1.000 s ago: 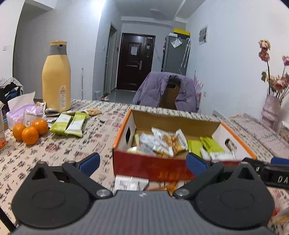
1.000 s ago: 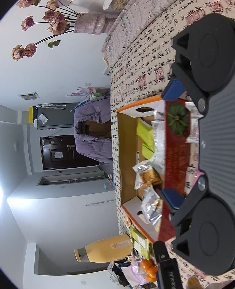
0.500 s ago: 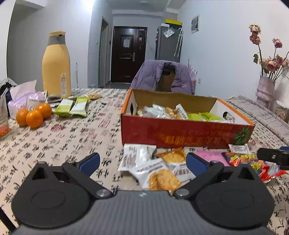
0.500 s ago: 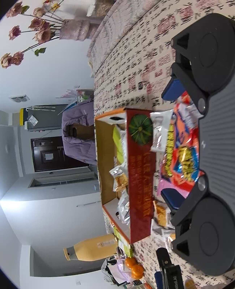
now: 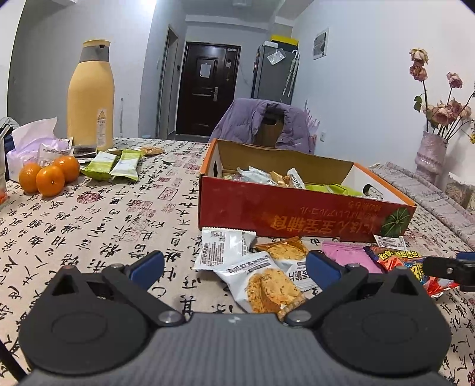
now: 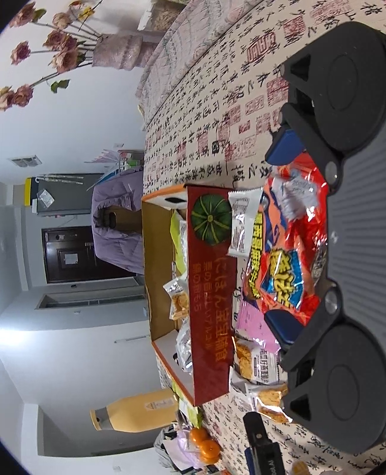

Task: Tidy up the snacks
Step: 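Grasp the red-silver chip bag with the right gripper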

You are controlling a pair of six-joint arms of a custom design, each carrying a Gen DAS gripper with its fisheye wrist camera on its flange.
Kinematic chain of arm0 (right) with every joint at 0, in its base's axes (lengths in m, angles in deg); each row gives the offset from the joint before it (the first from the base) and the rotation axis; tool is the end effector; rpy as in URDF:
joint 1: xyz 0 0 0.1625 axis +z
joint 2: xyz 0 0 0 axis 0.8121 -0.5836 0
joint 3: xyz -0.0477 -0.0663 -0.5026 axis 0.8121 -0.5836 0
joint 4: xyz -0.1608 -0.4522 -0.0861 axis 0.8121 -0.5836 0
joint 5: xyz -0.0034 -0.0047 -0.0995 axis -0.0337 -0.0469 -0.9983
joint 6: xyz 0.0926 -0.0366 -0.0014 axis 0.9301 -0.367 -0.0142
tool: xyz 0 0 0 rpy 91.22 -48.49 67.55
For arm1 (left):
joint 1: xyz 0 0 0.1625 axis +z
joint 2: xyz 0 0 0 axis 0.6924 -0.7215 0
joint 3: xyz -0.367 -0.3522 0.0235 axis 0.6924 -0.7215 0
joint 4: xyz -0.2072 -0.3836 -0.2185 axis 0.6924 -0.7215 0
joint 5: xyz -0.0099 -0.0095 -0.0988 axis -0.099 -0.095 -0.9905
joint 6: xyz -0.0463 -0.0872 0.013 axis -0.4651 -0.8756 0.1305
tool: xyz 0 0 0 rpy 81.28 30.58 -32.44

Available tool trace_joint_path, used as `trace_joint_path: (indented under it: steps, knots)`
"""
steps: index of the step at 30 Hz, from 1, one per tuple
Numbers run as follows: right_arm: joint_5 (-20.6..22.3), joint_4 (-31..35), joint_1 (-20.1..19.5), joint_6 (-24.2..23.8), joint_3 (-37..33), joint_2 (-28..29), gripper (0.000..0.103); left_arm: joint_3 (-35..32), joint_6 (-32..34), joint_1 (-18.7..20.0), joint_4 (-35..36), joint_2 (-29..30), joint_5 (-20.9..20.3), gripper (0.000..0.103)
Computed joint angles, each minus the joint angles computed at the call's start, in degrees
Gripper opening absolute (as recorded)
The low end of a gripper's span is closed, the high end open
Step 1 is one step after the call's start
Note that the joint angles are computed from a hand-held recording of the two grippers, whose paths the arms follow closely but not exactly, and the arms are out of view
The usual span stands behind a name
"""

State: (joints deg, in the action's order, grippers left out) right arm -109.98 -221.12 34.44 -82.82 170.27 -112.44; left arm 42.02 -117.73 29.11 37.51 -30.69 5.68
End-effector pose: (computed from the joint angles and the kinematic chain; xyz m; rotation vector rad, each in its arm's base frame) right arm 0.0617 -0.7107 0.0716 0.0439 -1.9645 1.2846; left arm -0.0863 -0.8079 0.0074 0.9972 2.3918 -1.1273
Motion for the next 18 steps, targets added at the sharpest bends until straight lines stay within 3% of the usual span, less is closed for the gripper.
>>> trace_joint_path:
  steps: [10, 18]
  knots:
    - [-2.2, -0.9, 0.0, -3.9, 0.2, 0.4, 0.103, -0.7, -1.7, 0.4, 1.3, 0.1, 1.2, 0.103]
    - [-3.7, -2.5, 0.0, -12.3, 1.0, 1.8, 0.103, -1.2, -1.6, 0.4, 1.9, 0.4, 1.1, 0.103]
